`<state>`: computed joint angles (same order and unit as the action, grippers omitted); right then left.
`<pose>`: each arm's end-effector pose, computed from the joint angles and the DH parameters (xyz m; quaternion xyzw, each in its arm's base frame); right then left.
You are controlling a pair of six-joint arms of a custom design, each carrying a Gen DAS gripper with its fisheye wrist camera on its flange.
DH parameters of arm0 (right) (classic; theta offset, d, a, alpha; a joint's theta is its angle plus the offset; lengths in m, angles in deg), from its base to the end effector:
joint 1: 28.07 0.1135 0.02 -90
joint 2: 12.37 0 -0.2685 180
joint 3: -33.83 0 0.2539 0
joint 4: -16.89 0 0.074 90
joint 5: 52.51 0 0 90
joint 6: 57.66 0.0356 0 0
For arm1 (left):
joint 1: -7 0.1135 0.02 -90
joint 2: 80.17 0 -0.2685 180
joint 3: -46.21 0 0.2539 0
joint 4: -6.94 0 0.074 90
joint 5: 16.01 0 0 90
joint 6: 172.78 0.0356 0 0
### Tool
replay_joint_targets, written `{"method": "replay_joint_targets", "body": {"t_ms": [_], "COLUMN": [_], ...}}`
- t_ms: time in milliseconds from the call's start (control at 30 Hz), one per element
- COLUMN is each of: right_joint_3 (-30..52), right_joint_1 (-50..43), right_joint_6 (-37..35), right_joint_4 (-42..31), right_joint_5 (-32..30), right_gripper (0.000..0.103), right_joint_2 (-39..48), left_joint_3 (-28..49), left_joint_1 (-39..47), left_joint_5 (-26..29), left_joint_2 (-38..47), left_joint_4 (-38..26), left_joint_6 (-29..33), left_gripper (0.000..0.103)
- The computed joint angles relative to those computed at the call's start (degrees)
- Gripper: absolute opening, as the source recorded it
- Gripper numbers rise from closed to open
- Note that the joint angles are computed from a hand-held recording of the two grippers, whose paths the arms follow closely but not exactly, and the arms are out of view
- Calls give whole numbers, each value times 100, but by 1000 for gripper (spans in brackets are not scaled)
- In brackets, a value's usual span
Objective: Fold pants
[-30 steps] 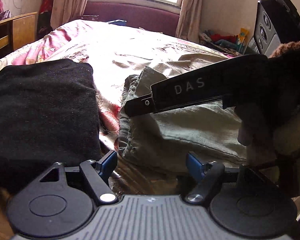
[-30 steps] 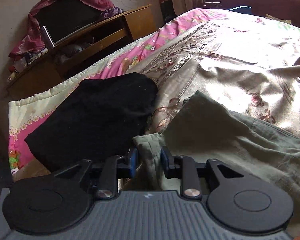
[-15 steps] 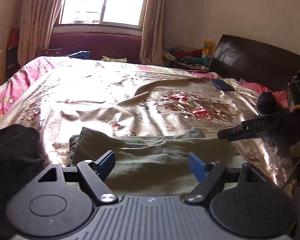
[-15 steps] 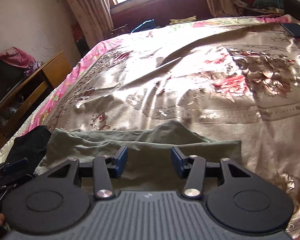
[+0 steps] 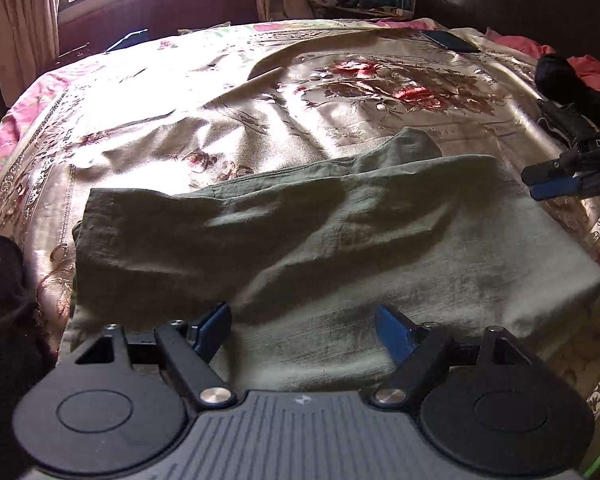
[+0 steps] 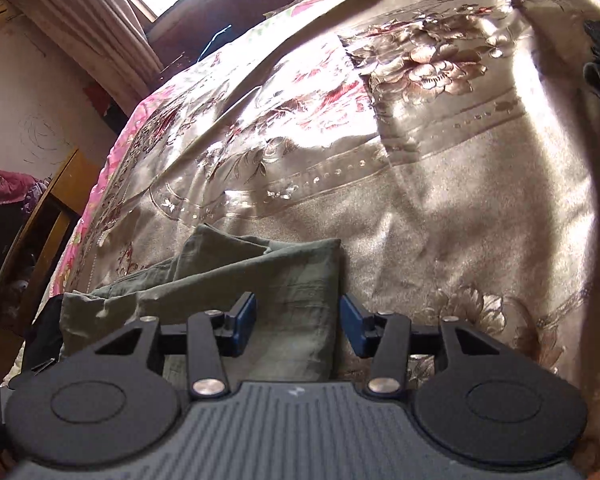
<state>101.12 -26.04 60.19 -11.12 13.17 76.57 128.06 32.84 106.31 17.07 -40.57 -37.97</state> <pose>0.3192 0.0260 0.2072 0.1342 0.9106 0.2779 0.2747 0.3197 0.1337 0.2198 0.2182 0.9102 -0.0906 0.3401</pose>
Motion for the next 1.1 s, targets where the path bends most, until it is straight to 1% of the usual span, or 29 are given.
{"method": "replay_joint_targets", "body": {"t_ms": [67,133,200,300,367,400,433,467,500,533,600,633,667,700,733,767,800,833,867,1000,1067,1100], "right_joint_3": [-215,-200,-38,102,276,353,462,535,500,440,337,250,200,139,77,32,-19,-42,-46,59,306,500], "right_joint_1": [-45,-37,-175,-355,-417,-444,-458,-474,-547,-610,-704,-759,-810,-885,-955,-1051,-1167,-1242,-1336,-1713,-1807,-1803], "right_joint_6": [3,56,158,479,878,1043,1110,1168,1370,1517,1534,1471,1459,1461,1481,1485,1383,1280,1151,623,374,207], "right_joint_4": [277,647,973,1685,2007,2081,1997,1900,2009,2119,2192,2259,2287,2318,2363,2361,2245,2137,1968,1076,510,165], "right_joint_5": [-263,-438,-1012,-1626,-1817,-1894,-1891,-1887,-2040,-2172,-2317,-2409,-2472,-2565,-2656,-2752,-2811,-2827,-2840,-2757,-2614,-2497], "right_gripper": [49,49,50,50,37,30,17,9,8,7,6,6,6,6,5,5,5,5,5,5,5,5], "right_joint_2": [40,286,677,1247,1598,1727,1821,1884,1940,1950,1878,1797,1735,1662,1599,1529,1400,1310,1207,734,558,486], "left_joint_3": [25,-33,-180,-375,-556,-734,-1015,-1216,-1426,-1749,-2261,-2428,-2498,-2500,-2455,-2403,-2353,-2285,-2162,-1968,-1810,-1733], "left_joint_1": [-100,-290,-546,-1069,-1520,-1760,-2065,-2306,-2576,-2978,-3583,-3761,-3921,-4039,-4133,-4192,-4243,-4264,-4255,-4320,-4203,-4075], "left_joint_5": [201,403,585,797,738,593,353,133,-189,-756,-1621,-1775,-1915,-2005,-2034,-2042,-2007,-1917,-1684,-1047,-491,-127], "left_joint_2": [-149,-392,-668,-903,-1023,-1180,-1444,-1622,-1776,-1964,-2151,-2198,-2196,-2187,-2179,-2179,-2207,-2208,-2193,-2196,-2174,-2199], "left_joint_4": [-187,-385,-567,-886,-973,-843,-580,-377,-137,271,988,1230,1364,1399,1370,1324,1267,1195,1044,842,680,629], "left_joint_6": [-108,-152,-135,-264,-393,-437,-492,-547,-652,-797,-962,-1031,-1155,-1292,-1458,-1578,-1711,-1804,-1936,-2250,-2392,-2464], "left_gripper": [91,92,92,92,92,92,92,92,92,92,91,86,78,73,62,53,49,36,29,28,28,28]}}
